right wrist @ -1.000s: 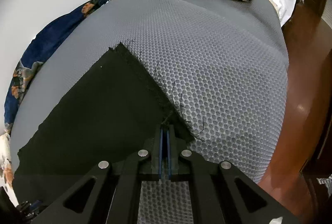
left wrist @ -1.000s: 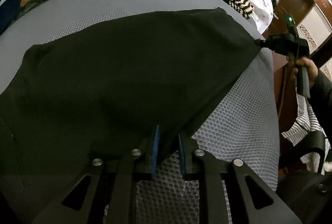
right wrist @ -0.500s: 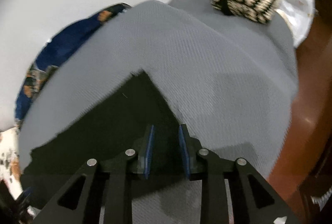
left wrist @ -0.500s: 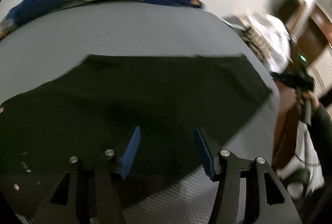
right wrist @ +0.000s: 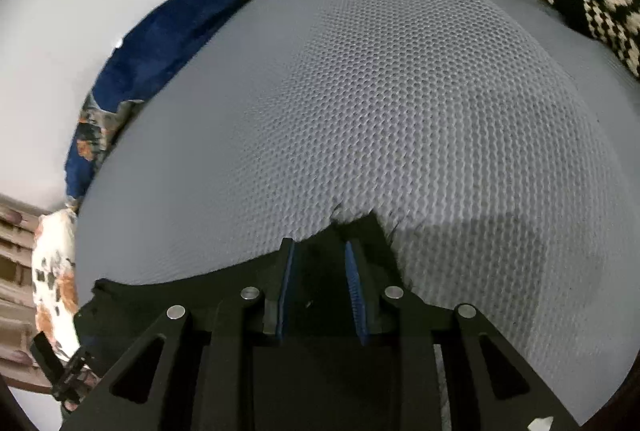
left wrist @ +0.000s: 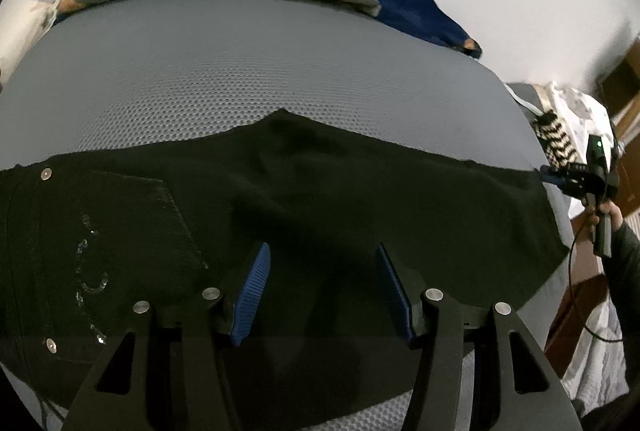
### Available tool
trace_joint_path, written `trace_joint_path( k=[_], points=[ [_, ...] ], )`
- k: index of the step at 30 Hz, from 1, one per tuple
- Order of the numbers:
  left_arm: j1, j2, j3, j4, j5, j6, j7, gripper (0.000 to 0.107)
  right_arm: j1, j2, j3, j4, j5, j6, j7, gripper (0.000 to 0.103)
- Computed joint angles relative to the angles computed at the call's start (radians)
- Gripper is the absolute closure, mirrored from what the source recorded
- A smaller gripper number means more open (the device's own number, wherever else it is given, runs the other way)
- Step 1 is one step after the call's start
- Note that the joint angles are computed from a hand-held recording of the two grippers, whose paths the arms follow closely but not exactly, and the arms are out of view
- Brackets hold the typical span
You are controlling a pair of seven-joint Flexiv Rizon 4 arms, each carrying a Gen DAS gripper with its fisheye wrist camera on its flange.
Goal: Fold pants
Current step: 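Release the hem and withdraw both grippers from the trousers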
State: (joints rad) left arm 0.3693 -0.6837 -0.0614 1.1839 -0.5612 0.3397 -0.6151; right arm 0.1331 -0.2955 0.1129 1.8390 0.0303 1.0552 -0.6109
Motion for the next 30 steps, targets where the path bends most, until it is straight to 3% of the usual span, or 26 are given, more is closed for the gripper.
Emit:
trace_joint_path(
  k=[12,14,15,16,20,22,24,27,30],
  points=[
    [-0.023,-0.027,0.009,-0.048,0.054,-0.002,-0.071,0.051,-0.037,-0.036,0.04,-0.027,0.082,0.03,-0.164,0.078],
    [-0.025,-0.028,0.009,-0.05,0.055,0.0,-0.081,0.051,-0.027,-0.031,0.029,-0.019,0.063,0.026,-0.171,0.084],
    [-0.026,-0.029,0.007,-0.049,0.054,0.003,-0.083,0.051,-0.022,-0.03,0.025,-0.018,0.059,0.023,-0.167,0.093],
    [-0.027,-0.027,0.006,-0.045,0.053,0.012,-0.082,0.051,-0.02,-0.03,0.024,-0.018,0.062,0.028,-0.163,0.095],
    [-0.03,-0.021,0.003,-0.032,0.051,0.037,-0.073,0.051,0.08,0.019,-0.077,0.067,-0.172,0.09,0.032,0.098],
    [-0.029,-0.021,0.001,-0.031,0.045,0.057,-0.07,0.051,0.141,0.061,-0.161,0.135,-0.394,0.123,0.24,0.099],
    [-0.028,-0.024,-0.002,-0.031,0.036,0.088,-0.067,0.051,0.164,0.087,-0.194,0.166,-0.55,0.118,0.382,0.1],
    [-0.029,-0.031,-0.005,-0.039,0.031,0.122,-0.068,0.051,0.161,0.085,-0.183,0.157,-0.648,0.042,0.465,0.1],
    [-0.034,-0.047,0.001,-0.052,0.045,0.161,-0.075,0.051,0.127,0.031,-0.136,0.102,-0.603,-0.021,0.439,0.101]
  ],
)
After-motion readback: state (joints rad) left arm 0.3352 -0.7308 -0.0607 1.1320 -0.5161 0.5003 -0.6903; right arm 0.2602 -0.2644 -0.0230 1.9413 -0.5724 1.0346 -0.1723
